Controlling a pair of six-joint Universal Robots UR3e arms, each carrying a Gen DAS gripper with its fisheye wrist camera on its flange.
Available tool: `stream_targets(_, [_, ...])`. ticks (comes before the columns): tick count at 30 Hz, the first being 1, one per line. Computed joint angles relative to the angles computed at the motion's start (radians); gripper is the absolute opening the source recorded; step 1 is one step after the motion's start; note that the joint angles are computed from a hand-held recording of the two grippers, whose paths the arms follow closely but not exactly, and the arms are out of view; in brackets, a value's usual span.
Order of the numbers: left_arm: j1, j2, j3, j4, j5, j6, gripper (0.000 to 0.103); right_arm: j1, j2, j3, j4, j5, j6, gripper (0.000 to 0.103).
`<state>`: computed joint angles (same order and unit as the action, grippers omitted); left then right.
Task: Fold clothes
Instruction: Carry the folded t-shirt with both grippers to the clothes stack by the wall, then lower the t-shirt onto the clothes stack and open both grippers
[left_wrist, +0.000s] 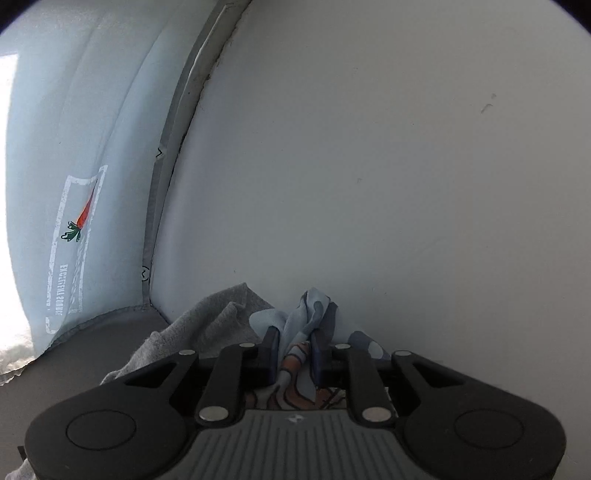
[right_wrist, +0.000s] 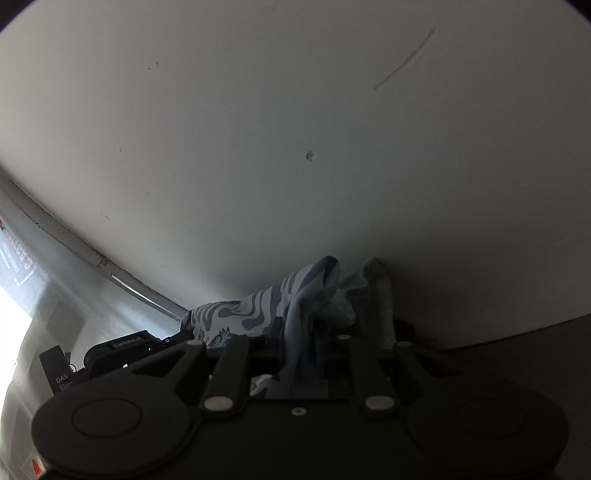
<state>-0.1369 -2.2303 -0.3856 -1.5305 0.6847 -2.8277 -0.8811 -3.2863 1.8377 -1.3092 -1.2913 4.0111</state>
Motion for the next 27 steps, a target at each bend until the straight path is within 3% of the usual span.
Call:
stream_targets(3, [0.012, 0.042, -0.198, 0.146, -0.036, -0.033, 0.024, -0.041, -0.029, 0.005, 0.069, 0.027, -0.062, 0.02])
stream_targets(5, [0.018, 0.039, -0.24, 0.194, -0.057, -0.049, 0.025, -0.052, -0.033, 0.014, 0.088, 0.039, -0.078, 0.023])
stream_targets(9, [0.022, 0.018, -0.217, 0.179, -0.061, -0.064, 0.026, -0.035, 0.001, 0.017, 0.078, 0.037, -0.081, 0.031])
stream_targets(11, [0.02, 0.052, -0.278, 0.233, -0.046, -0.073, 0.028, -0.017, 0.032, 0.014, 0.062, 0.029, -0.079, 0.031])
stream_targets(15, [0.011, 0.144, -0.413, 0.351, 0.008, -0.073, 0.036, 0.041, 0.104, -0.016, 0.054, -0.002, -0.063, 0.034])
stream_targets(19, [0.019, 0.264, -0.546, 0.458, 0.075, -0.091, 0.054, 0.079, 0.181, -0.104, 0.101, -0.03, -0.071, 0.046])
stream_targets(21, [0.046, 0.302, -0.568, 0.459, 0.059, -0.101, 0.06, 0.098, 0.213, -0.149, 0.12, -0.042, -0.073, 0.052])
stream_targets(27, [0.184, 0.586, -0.847, 0.544, -0.024, -0.065, 0.073, 0.127, 0.27, -0.331, 0.206, -0.083, -0.113, 0.071])
